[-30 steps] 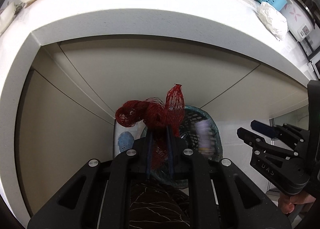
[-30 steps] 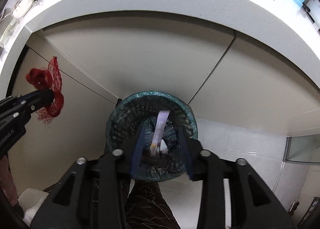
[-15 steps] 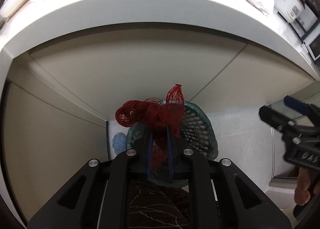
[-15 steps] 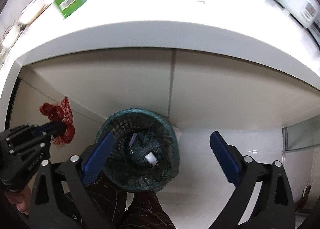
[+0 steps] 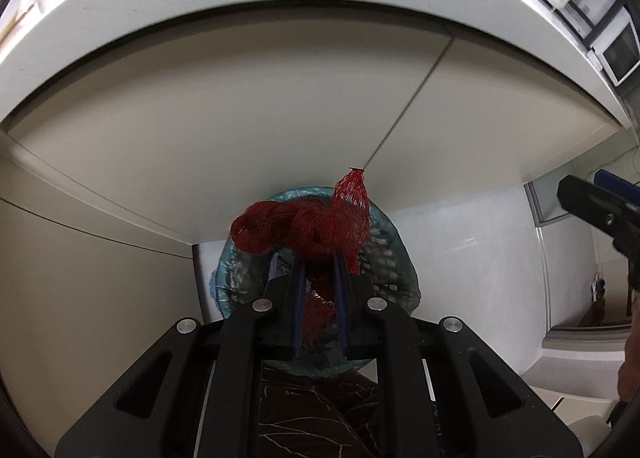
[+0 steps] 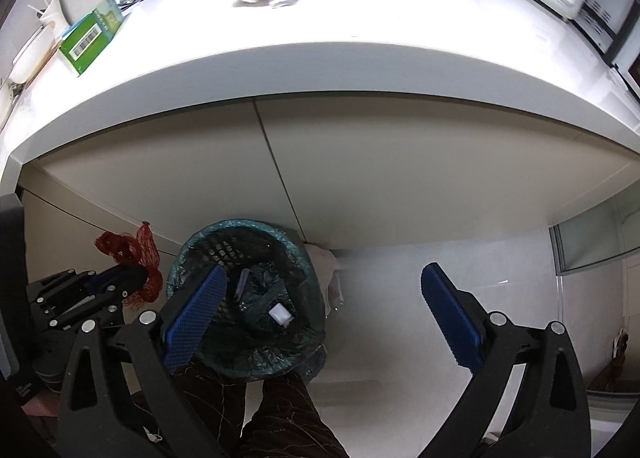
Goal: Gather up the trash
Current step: 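Open left tool to drop the red mesh net into the basket, then raise both tools to the counter toward the green box and white tissue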
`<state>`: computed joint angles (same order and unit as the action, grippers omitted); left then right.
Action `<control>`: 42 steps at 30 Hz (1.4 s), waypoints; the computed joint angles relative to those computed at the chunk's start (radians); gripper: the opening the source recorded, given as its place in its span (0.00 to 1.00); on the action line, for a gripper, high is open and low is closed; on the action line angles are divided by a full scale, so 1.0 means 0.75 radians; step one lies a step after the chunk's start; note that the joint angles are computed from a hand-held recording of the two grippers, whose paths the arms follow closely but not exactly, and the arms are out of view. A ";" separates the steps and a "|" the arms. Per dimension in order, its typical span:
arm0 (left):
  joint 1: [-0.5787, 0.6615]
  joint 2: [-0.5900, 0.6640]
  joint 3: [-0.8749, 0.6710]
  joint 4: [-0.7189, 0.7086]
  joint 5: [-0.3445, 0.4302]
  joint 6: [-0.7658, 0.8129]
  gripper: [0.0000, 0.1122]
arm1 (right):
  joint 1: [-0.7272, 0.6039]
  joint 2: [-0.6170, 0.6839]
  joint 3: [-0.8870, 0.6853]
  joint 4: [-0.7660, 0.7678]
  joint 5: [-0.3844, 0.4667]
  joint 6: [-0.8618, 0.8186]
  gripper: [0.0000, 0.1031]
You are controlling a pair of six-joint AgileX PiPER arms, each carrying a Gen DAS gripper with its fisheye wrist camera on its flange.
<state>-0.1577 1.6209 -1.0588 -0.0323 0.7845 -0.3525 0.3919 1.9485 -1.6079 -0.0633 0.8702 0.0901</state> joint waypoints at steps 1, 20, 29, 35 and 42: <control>-0.001 0.006 -0.002 -0.010 -0.003 0.010 0.12 | -0.004 -0.002 -0.002 -0.001 0.004 0.002 0.91; 0.032 -0.052 -0.042 0.017 0.079 0.050 0.49 | -0.009 0.040 -0.036 0.024 0.021 -0.007 0.91; 0.061 -0.077 -0.158 0.072 0.184 -0.014 0.75 | 0.003 0.067 -0.163 0.037 0.087 -0.007 0.91; 0.133 -0.129 -0.314 0.107 0.327 -0.040 0.86 | 0.017 0.089 -0.331 0.037 0.192 0.004 0.91; 0.231 -0.092 -0.616 0.071 0.566 -0.005 0.86 | 0.026 0.149 -0.638 0.092 0.365 -0.004 0.91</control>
